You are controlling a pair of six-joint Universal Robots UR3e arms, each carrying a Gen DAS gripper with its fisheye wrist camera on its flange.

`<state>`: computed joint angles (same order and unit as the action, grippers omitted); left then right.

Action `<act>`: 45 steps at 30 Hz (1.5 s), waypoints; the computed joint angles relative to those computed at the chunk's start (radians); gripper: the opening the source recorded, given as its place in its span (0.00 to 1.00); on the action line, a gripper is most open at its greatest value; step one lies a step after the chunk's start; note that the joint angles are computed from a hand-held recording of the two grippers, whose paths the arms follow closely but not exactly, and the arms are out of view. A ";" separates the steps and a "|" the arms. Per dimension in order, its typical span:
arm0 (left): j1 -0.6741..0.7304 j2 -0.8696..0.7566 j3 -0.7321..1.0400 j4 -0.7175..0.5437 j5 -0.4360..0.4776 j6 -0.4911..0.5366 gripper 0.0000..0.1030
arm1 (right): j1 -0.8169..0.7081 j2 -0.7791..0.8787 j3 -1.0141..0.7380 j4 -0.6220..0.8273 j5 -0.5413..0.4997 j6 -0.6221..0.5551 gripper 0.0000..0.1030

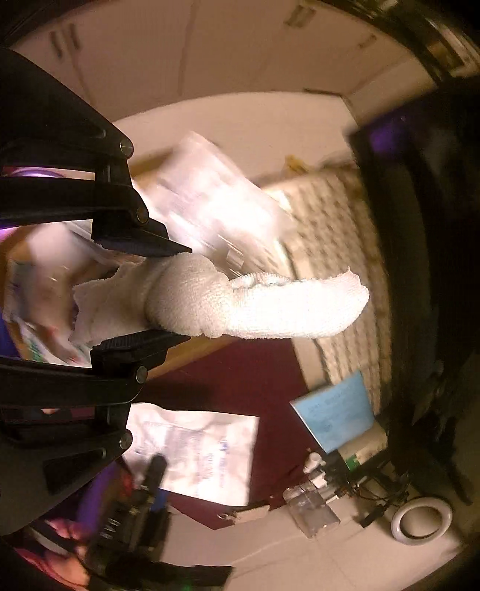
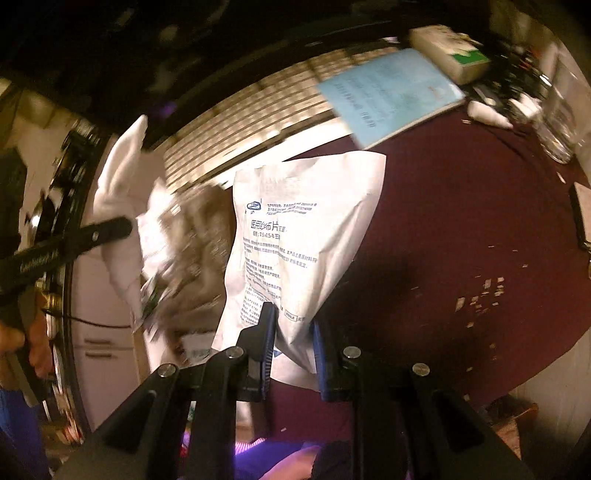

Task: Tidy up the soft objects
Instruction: 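Carry the towel and the white bag into the tray and release them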

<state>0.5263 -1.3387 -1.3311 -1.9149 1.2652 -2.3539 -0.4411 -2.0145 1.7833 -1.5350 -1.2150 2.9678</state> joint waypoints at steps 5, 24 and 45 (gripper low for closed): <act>0.290 0.235 -0.181 -0.116 0.033 0.243 0.35 | 0.183 0.091 -0.008 -0.087 -0.009 0.087 0.17; 0.312 0.338 -0.424 0.056 0.035 0.112 0.36 | 0.612 0.421 -0.163 -0.229 -0.122 0.255 0.22; 0.492 0.503 -0.421 0.024 -0.040 0.211 0.70 | 0.494 0.251 -0.107 -0.167 -0.147 0.234 0.56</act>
